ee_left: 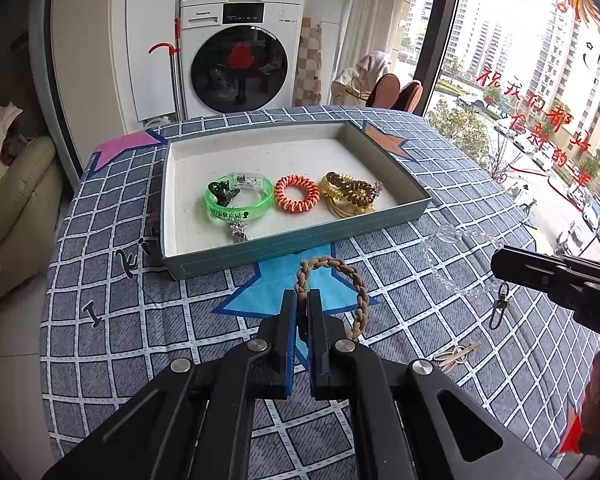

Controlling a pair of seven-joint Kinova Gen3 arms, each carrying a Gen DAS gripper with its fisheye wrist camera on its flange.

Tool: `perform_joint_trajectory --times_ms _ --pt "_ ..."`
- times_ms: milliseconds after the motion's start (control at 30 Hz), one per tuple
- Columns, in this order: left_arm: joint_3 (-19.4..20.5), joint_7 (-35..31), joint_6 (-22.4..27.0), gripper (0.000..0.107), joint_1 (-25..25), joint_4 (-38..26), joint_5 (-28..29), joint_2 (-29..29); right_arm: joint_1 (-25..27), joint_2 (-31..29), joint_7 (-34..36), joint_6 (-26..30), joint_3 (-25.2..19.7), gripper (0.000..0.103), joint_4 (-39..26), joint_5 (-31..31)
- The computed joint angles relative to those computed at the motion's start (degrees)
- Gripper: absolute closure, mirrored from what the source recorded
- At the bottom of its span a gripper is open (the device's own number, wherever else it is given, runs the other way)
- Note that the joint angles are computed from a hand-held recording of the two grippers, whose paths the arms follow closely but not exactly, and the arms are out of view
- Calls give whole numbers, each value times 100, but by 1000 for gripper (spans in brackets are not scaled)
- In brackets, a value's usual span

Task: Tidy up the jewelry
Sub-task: 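Lift both bracelets and carry them over the white tray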

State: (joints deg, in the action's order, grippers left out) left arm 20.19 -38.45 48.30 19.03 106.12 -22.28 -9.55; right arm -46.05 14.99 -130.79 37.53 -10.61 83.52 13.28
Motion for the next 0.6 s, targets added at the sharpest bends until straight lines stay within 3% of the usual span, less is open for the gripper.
perform_joint_trajectory --times_ms 600 --pt "-155 376 16 83 -224 -391 -655 300 69 579 535 227 231 97 -969 86"
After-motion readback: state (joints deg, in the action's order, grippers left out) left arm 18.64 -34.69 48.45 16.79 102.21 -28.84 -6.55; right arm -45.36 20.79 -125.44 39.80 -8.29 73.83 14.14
